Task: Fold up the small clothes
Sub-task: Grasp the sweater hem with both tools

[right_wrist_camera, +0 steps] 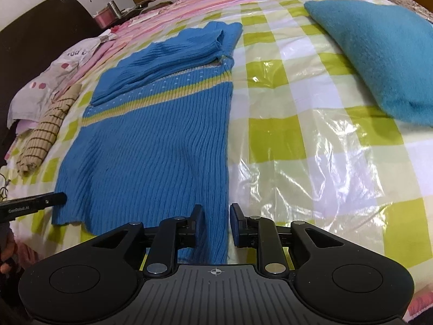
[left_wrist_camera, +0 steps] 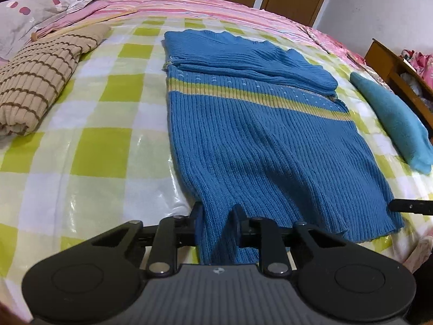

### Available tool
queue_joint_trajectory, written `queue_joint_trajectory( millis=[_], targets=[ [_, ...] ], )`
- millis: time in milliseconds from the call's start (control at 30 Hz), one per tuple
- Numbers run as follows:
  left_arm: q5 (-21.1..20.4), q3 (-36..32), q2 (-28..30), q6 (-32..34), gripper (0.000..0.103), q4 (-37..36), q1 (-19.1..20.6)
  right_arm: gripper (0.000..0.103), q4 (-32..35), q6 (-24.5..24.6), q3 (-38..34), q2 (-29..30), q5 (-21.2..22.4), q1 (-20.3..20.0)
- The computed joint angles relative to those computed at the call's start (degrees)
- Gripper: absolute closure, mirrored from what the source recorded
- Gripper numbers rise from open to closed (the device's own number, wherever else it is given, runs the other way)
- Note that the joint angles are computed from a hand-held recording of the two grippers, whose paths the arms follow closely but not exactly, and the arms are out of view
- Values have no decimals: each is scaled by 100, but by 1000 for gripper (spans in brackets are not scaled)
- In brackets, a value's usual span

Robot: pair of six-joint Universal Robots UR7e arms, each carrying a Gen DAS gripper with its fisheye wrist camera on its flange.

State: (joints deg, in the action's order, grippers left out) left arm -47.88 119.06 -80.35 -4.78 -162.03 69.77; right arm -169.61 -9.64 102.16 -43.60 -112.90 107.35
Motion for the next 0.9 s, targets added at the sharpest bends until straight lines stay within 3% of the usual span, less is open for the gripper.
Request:
queue_joint_trajectory(
  millis=[133,633,900],
  targets=[
    [64,-9,42,24,75,-14,-19,72,20,59,23,-23,175,-28],
    [53,-7,118,147,74,-197,-2,71,-366,-1,168,9,418,-124],
    [337,65,217,340,74,-389,-109,71,-890,-204,380,19,600,-193]
  ],
)
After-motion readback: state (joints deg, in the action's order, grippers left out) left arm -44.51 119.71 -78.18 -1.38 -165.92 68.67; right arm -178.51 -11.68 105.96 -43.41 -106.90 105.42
